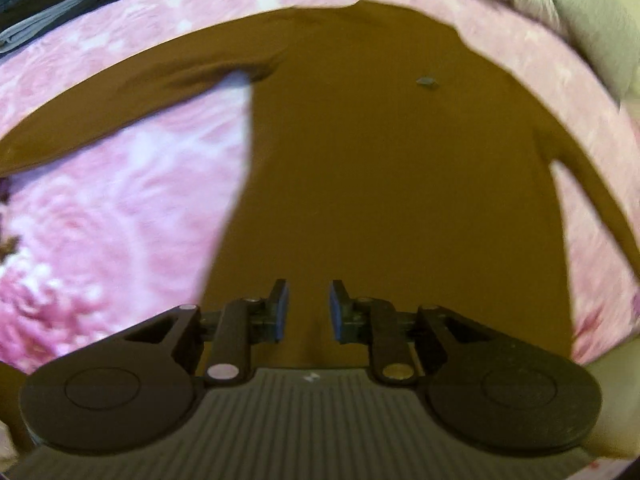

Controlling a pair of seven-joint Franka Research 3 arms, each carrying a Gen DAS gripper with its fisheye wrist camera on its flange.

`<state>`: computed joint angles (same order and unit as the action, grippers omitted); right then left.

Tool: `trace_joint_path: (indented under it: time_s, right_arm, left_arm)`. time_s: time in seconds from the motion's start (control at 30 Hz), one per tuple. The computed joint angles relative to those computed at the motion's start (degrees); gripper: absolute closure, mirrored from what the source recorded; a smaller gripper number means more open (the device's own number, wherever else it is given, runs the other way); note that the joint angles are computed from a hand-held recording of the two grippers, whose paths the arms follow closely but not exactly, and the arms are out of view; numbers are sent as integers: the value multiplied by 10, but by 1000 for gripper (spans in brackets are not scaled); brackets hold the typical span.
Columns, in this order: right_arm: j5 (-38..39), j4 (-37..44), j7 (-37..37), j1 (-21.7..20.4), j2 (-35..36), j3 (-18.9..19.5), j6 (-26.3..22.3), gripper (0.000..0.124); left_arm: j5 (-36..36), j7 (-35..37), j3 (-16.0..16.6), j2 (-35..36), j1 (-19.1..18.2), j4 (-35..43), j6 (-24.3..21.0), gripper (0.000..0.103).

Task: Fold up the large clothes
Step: 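Release the shirt with both grippers and lift them away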

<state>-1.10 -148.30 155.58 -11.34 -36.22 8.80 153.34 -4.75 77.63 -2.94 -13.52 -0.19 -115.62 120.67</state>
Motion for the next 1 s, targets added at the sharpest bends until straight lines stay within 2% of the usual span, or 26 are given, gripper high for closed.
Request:
trace_joint_path:
  time_s: [0.07,0.17,0.2,0.23,0.33,0.4,0.43,0.47,0.53,0.57,0.6,0.63,0.7,0.73,0.8,0.9,1.0]
  right_arm:
    - [6,11,-1,-19,43,-25,29,83]
    - [51,27,-19,-10,101,-72,48,87]
    - [71,34,-41,4,115,-90,48,118]
    - [91,44,-91,23,126,-110,54,120]
    - [36,60,-160,2,131,-96,83,121]
    - [6,78,-159,-32,140,-78,68,120]
    - [-9,91,-173,-39,153,-78,53,119]
    - [-5,110,-202,-28,170,-91,24,118]
    - [23,156,-246,-5,208,-114,-40,106]
    - [23,164,-244,-3,214,-116,-44,100]
    - [22,172,-232,-3,216,-116,-50,83]
    - [11,179,-206,-6,215,-110,-60,71]
    - [-51,203,-135,-18,208,-85,-119,70]
    - [-63,224,-130,-10,212,-81,-160,70]
    - [-54,252,-188,25,208,-87,-235,70]
    - [-13,293,-323,91,205,-84,-358,70]
    - [58,304,-412,151,180,-72,-433,70]
  left_arm:
    - [-9,-42,-17,15,-11,19,4,85]
    - [1,-98,-41,28,-30,33,3,84]
    - [8,-119,-48,33,-36,40,-2,84]
    - [10,-133,-52,33,-41,40,-5,84]
    - [22,-169,-58,26,-54,41,-13,84]
    - [36,-186,-60,19,-59,42,-29,84]
    - [43,-195,-61,17,-61,45,-39,84]
    - [46,-197,-59,17,-62,45,-46,84]
    - [41,-198,-54,13,-64,48,-68,84]
    - [42,-199,-53,11,-64,49,-77,82]
    - [48,-202,-53,7,-64,50,-87,80]
    - [53,-201,-52,2,-63,50,-96,79]
    - [51,-197,-48,-7,-62,49,-111,77]
    - [49,-198,-46,-14,-63,47,-121,74]
    - [46,-192,-42,-20,-61,49,-140,71]
    - [36,-171,-33,-33,-59,48,-161,69]
    - [15,-143,-22,-50,-58,43,-165,68]
